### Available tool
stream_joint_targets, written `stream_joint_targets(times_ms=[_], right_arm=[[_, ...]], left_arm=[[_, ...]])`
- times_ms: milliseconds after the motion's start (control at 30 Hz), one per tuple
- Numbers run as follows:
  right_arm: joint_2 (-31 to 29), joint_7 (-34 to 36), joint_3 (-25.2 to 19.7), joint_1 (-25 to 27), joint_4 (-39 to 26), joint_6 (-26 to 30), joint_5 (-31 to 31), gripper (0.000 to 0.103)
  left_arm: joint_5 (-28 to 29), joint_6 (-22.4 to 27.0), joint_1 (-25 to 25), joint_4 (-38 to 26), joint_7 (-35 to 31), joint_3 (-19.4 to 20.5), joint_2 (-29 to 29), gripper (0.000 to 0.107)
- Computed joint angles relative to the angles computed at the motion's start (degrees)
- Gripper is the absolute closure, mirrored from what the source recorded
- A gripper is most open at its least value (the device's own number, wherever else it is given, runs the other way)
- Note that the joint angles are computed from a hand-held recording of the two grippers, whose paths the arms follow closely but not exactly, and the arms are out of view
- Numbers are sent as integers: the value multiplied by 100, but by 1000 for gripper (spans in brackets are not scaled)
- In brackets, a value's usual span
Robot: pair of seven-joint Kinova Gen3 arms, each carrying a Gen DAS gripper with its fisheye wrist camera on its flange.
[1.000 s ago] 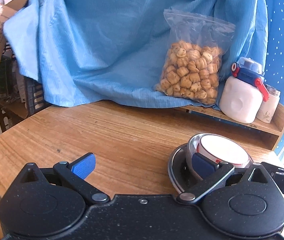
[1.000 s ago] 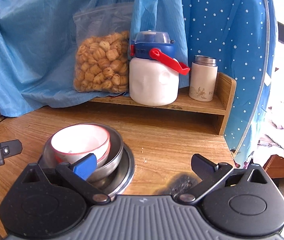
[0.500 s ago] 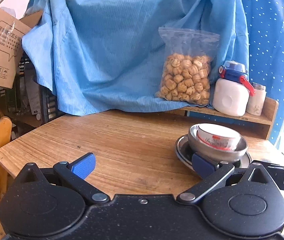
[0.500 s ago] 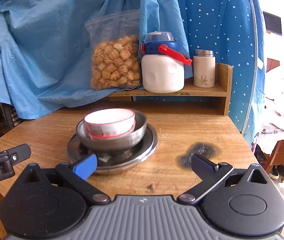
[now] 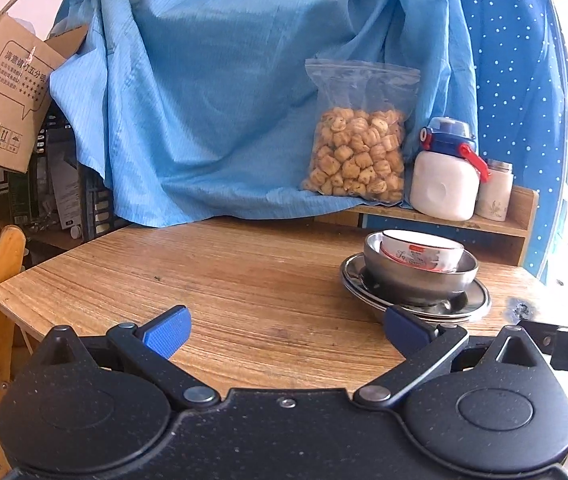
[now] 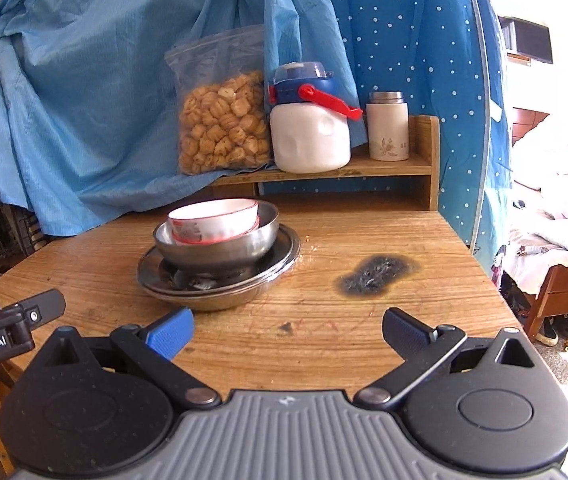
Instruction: Organize plates and bowls
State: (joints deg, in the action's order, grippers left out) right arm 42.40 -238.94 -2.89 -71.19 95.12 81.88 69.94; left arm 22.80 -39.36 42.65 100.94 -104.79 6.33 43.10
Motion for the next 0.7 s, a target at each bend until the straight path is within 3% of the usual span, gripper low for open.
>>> stream_joint_targets(times_ms=[200, 700], right_arm=[[201, -597, 58, -193, 106, 221, 297, 0], [308, -347, 38, -198, -42, 248, 169, 0]], left_arm=[[-49, -526, 18, 229, 95, 38, 71, 5], [-47, -570, -15, 326, 20, 99, 102, 5]])
